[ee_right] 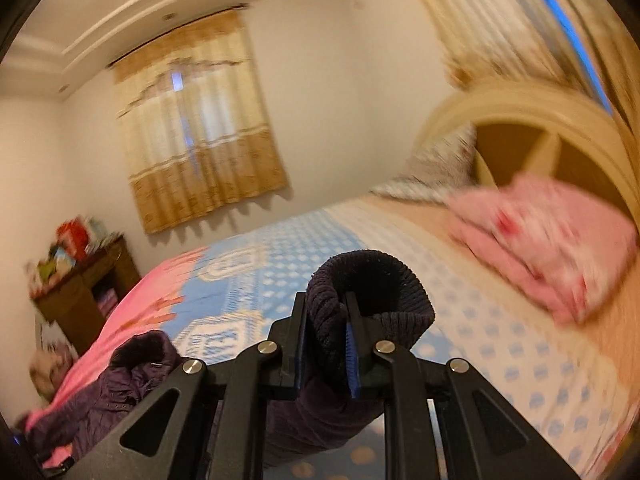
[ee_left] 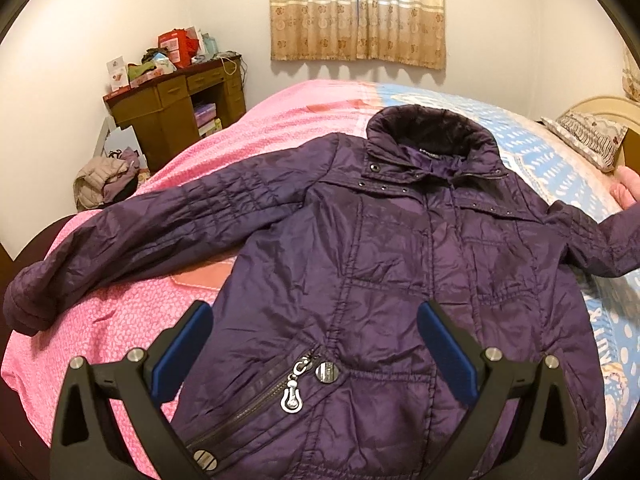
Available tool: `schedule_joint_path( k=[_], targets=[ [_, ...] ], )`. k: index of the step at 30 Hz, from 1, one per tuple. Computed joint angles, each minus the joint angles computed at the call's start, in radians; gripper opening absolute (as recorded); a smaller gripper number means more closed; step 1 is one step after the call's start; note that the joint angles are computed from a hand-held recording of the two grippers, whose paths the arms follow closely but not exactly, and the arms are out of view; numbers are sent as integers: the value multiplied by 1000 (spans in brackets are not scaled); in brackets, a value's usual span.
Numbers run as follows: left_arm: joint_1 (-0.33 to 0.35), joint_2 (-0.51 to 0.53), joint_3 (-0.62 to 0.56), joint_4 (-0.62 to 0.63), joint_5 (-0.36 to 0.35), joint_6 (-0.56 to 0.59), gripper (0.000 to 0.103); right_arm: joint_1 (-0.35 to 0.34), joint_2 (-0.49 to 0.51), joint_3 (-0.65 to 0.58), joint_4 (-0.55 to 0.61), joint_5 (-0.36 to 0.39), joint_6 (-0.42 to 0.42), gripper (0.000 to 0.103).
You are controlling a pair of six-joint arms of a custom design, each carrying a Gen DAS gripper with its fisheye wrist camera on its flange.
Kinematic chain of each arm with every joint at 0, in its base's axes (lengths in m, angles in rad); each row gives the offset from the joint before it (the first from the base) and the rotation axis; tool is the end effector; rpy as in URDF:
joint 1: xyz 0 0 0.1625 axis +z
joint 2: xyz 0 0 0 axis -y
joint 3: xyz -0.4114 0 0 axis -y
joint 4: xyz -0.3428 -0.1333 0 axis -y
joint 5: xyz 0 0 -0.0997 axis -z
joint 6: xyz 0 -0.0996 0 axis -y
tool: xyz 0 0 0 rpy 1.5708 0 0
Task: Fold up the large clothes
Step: 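Lift the sleeve cuff with the right tool and fold it across the jacket front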
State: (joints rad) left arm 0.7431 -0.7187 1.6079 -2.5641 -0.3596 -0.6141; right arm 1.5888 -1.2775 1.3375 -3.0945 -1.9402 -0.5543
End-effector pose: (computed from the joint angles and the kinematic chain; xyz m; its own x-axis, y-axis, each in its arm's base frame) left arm -0.3095 -0.5920 0.1427 -0.6751 -0.2297 -0.7010 0.4201 0.6614 -0.6214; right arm 0.1075 -0.5623 0.6250 -0.7973 0.2347 0.5561 -0.4958 0.2710 -0.8251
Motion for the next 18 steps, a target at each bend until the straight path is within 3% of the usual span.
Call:
schedule_joint_path(
  k=[9, 18],
  targets=[
    [-3, -41, 69, -95, 11, 27, 103, 241, 240, -180, 35, -67, -260, 14],
    [14, -71, 120, -202, -4, 70, 103, 348, 436, -258, 106, -52, -341, 14]
  ],
)
